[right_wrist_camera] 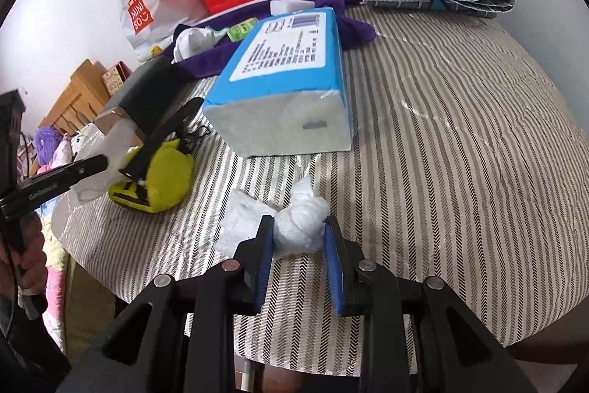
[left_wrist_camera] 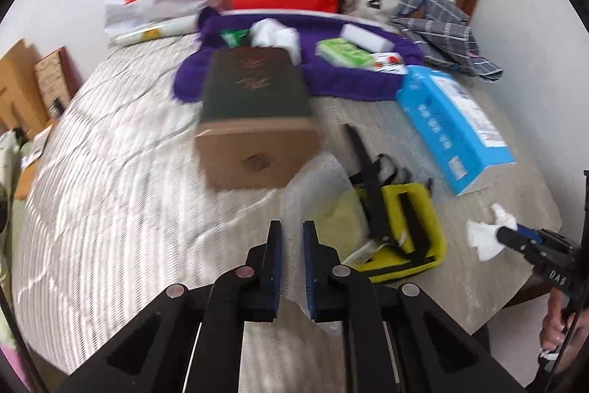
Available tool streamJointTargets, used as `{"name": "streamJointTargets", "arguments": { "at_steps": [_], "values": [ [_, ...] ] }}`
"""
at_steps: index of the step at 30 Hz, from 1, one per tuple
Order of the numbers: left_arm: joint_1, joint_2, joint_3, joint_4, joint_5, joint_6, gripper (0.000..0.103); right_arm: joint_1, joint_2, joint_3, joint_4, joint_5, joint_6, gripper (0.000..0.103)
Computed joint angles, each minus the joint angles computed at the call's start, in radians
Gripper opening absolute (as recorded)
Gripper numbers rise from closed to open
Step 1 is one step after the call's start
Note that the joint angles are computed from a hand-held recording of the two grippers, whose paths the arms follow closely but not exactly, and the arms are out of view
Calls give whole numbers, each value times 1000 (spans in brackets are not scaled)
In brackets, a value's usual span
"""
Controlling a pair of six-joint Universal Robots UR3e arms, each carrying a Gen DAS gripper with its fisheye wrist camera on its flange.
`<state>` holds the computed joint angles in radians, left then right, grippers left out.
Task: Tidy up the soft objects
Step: 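Grasp the clear plastic bag with the left tool while the right tool holds the tissue ball, then carry the tissue ball and clear bag over the purple towel with both tools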
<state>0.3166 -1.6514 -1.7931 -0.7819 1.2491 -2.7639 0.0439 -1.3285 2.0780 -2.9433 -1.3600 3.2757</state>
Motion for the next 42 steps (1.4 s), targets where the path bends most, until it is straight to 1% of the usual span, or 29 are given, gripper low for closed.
{"name": "streamJointTargets", "arguments": {
  "at_steps": [5,9,14,21,27,31,37,42],
  "values": [
    [66,24,-46,10,8,12,10,15,35,-28,0,-12,3,27],
    [108,57,-72,5,-32,16,9,28,44,-54,19,-26,8,27],
    [131,102,-82,-18,-56,18,9,36,1,-56,47,-35,6,27],
    [166,158,-72,-70,-114,26,9,45,-74,-79,120,-48,8,27],
    [182,180,-41,-105,-169,30,9,45,-135,-109,178,-46,6,27],
    [185,178,-14,-122,-185,30,9,52,-147,-150,210,-50,13,27],
    [192,149,67,-159,-202,30,9,61,-131,-231,245,-42,14,27],
    [181,86,164,-175,-205,8,9,69,-82,-340,289,-49,10,27]
  ]
}}
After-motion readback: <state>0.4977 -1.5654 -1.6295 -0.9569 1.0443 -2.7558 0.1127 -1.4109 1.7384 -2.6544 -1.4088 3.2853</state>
